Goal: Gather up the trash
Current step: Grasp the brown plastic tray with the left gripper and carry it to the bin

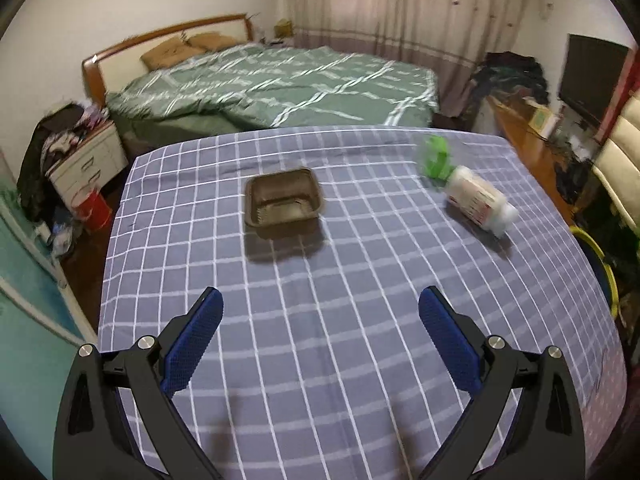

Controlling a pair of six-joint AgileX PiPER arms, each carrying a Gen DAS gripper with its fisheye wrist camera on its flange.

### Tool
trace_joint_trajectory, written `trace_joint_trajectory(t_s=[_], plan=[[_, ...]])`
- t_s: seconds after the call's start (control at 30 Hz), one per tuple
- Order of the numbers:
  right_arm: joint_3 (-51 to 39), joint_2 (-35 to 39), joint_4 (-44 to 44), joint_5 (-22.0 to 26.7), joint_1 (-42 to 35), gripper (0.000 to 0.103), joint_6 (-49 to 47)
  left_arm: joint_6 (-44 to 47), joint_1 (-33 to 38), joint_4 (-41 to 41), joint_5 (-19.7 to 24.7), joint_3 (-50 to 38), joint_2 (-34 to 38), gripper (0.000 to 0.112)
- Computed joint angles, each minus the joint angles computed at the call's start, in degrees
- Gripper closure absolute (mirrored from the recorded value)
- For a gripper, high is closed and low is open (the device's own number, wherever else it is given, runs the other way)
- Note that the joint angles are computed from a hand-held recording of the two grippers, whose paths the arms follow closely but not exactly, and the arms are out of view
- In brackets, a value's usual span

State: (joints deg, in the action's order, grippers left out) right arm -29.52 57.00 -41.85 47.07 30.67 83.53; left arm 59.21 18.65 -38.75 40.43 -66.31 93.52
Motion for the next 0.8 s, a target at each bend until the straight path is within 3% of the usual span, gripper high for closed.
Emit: trace_joint_trajectory(t_s=[0.17,0.3,0.6,0.73,0.77,0.8], plan=[[0.02,1.53,-0.42,-1.53,0.15,0.024,0.43,-17.09,-3.90,10.04,5.26,-15.98,10.65,0.015],[0.22,2.17,-0.65,-2.47,0.21,0.024,0.67,-29.82,-7.82,19.84,6.38,-27.49,18.52,0.015],[0.78,2.20,-0.09,-3.91,-0.53,0.024,-0.57,-42.63,-11.26,29.90,13.06,-45.60,32.07,0.015],[1.17,1.97,-0.10,-4.40,-0.57,0.024,-0.40,-44.07,-11.46,30.58,15.80,-51.35,36.20,0.016],[1.30,2.00,-0.09,-4.54,-0.54,0.024,-0.31,-44.21,-11.61,30.87,15.79,-51.79,36.54,0.017],[1.43,2.20,-0.10,-4.87,-0.60,0.024,-0.18,-44.21,-11.69,30.95,15.95,-52.12,36.80,0.026]])
